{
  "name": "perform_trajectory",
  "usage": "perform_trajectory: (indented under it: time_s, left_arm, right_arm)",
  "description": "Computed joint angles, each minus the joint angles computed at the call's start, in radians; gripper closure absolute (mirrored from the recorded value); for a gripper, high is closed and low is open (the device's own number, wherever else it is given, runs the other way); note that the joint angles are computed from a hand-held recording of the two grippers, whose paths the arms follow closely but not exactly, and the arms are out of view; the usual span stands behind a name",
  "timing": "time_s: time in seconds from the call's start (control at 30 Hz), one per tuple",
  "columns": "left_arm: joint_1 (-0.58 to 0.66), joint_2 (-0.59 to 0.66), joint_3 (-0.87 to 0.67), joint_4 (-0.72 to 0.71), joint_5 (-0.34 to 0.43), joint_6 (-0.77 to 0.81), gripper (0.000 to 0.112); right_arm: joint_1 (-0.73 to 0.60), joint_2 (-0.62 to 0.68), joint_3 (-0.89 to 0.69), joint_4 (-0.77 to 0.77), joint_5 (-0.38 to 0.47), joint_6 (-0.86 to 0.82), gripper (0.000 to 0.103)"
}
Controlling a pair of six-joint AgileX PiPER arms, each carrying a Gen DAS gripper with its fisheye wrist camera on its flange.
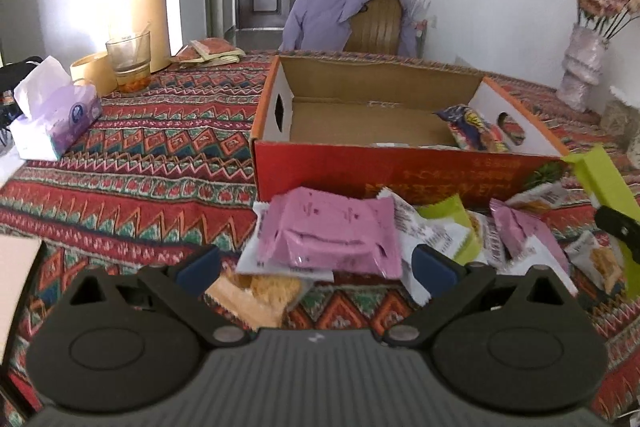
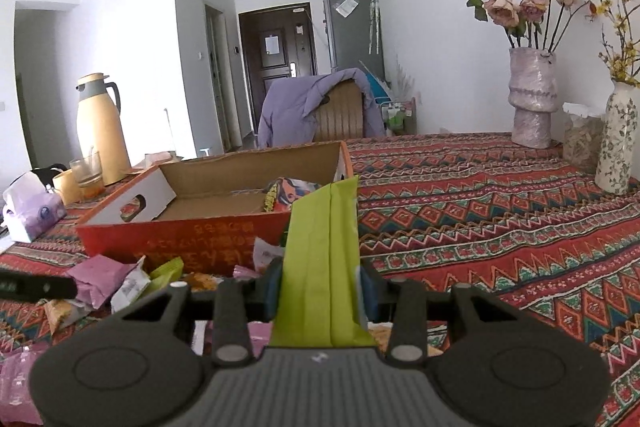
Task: Organize snacks
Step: 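Grasp the lime-green packet with the right gripper while the left gripper approaches the pink packet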
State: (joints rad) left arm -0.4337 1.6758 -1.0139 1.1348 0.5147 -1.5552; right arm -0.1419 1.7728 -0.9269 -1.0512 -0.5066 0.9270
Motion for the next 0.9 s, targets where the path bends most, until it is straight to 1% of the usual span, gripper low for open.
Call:
perform_trajectory:
  time_s: [0.17,0.2,0.4,0.47,0.57,0.67,0.7,0.77,0.8,0.83,0.9]
  left_arm:
    - [0.024,0.104,-0.165,-0.197,0.072,0.252,0.009]
    - [0.034,0.121,-0.191,-0.233,0.072,0.294,0.009]
    - [0.059,0.224,-0.337,-0.403,0.134,0.488,0.009]
    - [0.054,0.239,-0.350,-0.391,0.153,0.475,0.010]
    - [0.058,0.240,-0.346,-0.391,0.150,0.459,0.010]
    - [0.049,0.246,-0.345,-0.362,0.160,0.433,0.011]
    - [0.047,0.250,-0.346,-0.356,0.163,0.430,0.013]
    - [0.053,0.243,-0.337,-0.367,0.141,0.445,0.028]
    - [0.052,0.242,-0.338,-0.368,0.144,0.448,0.029]
    - [0.049,0.239,-0.333,-0.355,0.144,0.443,0.034]
    - [0.050,0.227,-0.314,-0.348,0.124,0.444,0.038]
  right_arm:
    - [-0.001,0.021,-0.018,-0.026,0.001,0.045,0.064]
    - [-0.003,0.023,-0.019,-0.032,-0.002,0.050,0.064]
    - [-0.006,0.032,-0.019,-0.031,-0.008,0.055,0.064]
    - [-0.007,0.038,-0.025,-0.037,-0.007,0.066,0.064]
    - [-0.011,0.048,-0.031,-0.056,-0.015,0.088,0.064]
    - [-0.011,0.054,-0.036,-0.070,-0.018,0.104,0.064]
    - [-0.011,0.055,-0.035,-0.069,-0.021,0.104,0.064]
    - [-0.012,0.056,-0.035,-0.070,-0.025,0.105,0.064]
    - [-0.013,0.055,-0.034,-0.069,-0.026,0.105,0.064]
    - [-0.014,0.054,-0.032,-0.069,-0.028,0.105,0.064]
    - [-0.016,0.052,-0.030,-0.068,-0.030,0.105,0.064]
